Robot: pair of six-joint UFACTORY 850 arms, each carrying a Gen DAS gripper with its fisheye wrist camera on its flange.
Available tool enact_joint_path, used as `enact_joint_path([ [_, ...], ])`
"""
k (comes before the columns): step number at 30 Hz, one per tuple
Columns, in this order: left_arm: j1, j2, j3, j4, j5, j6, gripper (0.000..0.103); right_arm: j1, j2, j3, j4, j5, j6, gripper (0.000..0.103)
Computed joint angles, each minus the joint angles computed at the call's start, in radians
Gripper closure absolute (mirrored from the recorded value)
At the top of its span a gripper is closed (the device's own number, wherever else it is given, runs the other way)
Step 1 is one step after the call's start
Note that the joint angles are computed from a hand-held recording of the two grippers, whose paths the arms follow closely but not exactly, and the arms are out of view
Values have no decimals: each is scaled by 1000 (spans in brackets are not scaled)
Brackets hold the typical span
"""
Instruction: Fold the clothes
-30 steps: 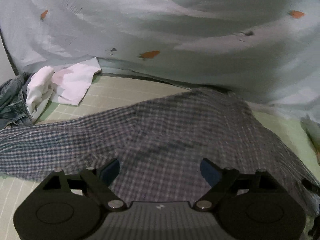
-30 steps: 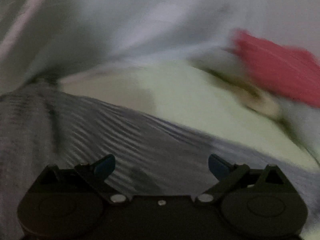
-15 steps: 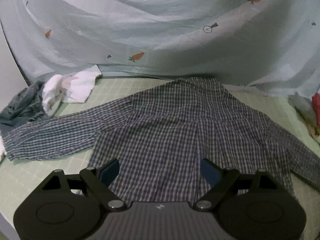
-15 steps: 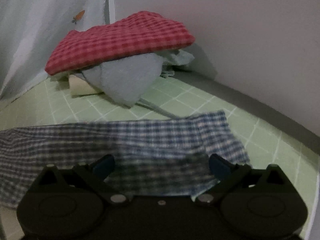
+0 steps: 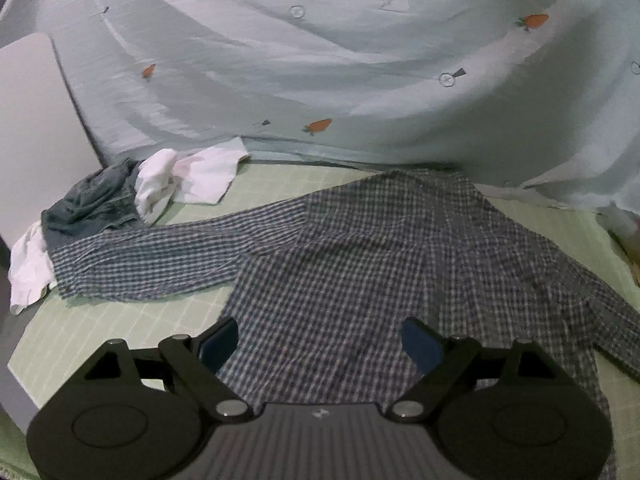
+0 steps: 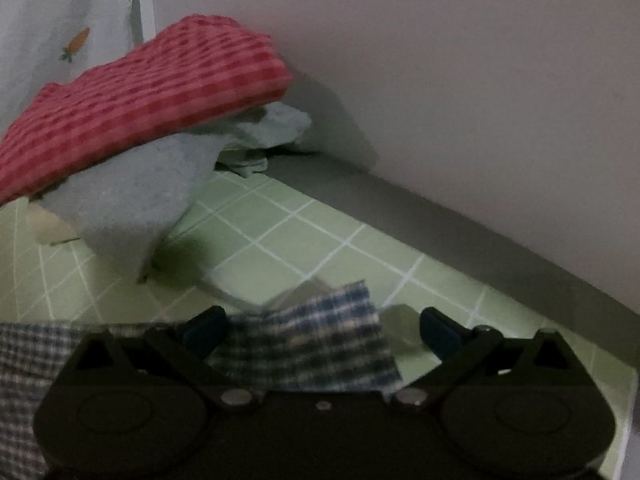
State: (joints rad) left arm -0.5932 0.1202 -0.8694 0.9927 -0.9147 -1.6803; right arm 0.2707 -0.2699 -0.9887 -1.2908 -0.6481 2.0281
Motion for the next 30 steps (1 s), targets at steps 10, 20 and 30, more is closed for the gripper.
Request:
enact_joint_path([
  [10,110,157,113,-20,34,-2,6,261,142,92,25,-18,93,0],
  [20,497,290,272,-51,350,280,6,647,-17,-137,80,-14,9,0],
  [30,1098,167,287,-604,692,1077,6,780,-393,-620,395,-143,-310,0],
])
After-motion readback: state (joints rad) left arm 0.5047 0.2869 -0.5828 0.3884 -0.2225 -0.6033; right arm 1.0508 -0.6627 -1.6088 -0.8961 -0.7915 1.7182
